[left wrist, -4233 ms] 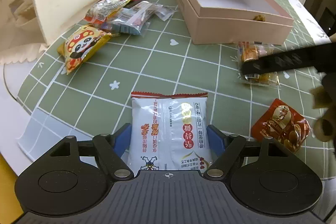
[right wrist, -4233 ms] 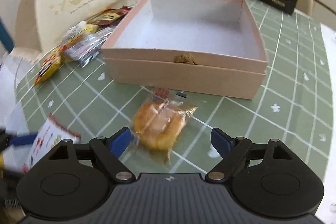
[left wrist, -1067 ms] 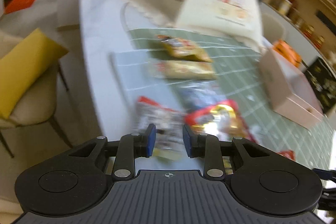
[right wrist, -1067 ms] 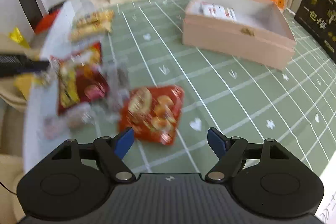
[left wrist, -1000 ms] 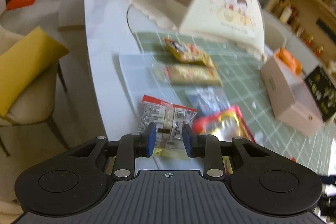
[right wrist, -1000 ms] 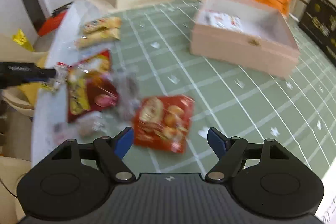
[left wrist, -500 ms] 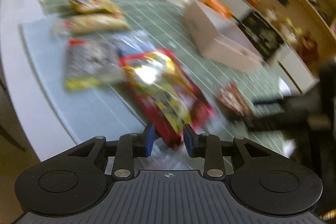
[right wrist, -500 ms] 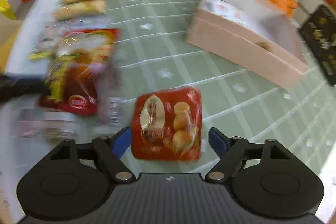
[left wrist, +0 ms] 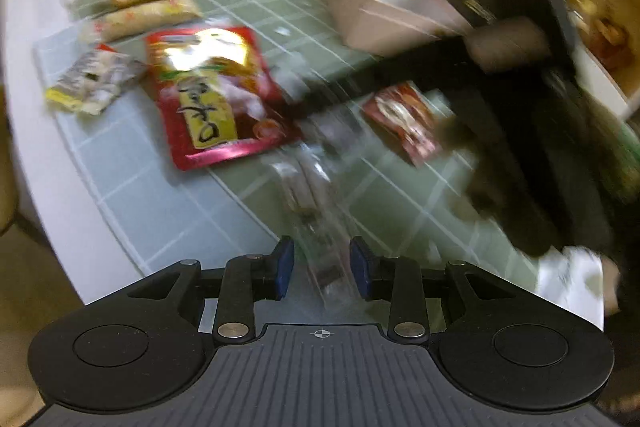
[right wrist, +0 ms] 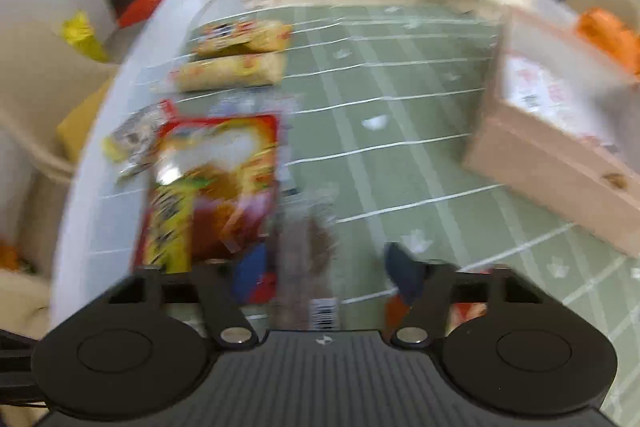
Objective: Organize snacks
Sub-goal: 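Grasp a clear snack bar with the right tool while the left tool grasps a small clear packet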
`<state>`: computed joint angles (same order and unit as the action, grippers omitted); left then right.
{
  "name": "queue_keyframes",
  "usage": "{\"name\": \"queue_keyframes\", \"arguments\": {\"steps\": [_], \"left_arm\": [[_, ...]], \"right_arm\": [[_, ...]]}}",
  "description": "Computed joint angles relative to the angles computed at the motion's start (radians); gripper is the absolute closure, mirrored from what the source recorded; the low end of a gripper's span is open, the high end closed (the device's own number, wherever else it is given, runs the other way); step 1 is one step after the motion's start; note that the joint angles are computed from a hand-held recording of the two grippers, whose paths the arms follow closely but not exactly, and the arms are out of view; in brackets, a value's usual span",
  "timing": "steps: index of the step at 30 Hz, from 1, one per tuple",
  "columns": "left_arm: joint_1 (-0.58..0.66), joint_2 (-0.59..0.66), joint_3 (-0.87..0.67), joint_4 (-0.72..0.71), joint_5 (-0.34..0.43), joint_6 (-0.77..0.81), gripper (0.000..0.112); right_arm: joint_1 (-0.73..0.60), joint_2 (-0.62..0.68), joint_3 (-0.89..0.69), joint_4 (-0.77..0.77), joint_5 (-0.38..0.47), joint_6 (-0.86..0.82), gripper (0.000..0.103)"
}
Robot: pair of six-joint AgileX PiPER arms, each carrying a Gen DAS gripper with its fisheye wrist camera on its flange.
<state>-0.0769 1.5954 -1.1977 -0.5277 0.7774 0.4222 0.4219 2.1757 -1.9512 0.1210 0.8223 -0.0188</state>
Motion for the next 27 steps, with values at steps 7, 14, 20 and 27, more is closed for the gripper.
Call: {"name": "queue_keyframes", "arguments": {"steps": [7, 14, 20, 27], "left_arm": [[-0.171, 0.061, -0.091, 0.326, -0.079, -0.410, 0.075], [-0.263, 0.117, -0.160, 0.452, -0.061, -0.504, 0.076], [-0.243, 0.067, -0.129, 0.440, -0.007, -0.565, 0.075], [-0.262, 0.143, -0.233, 0.477, 0.035, -0.574, 0.069]], "right_arm": [[-0.072, -0.237, 0.385, 0.079, -0.097, -0.220, 0.071], [-0.231, -0.440, 0.706, 0.332, -0.178, -0.557, 0.060], [-0.245, -0.391, 0.664, 0.423, -0.168, -0.611, 0.053], [-0.149, -0.424, 0.723, 0.340, -0.251, -0.666, 0.048]]}}
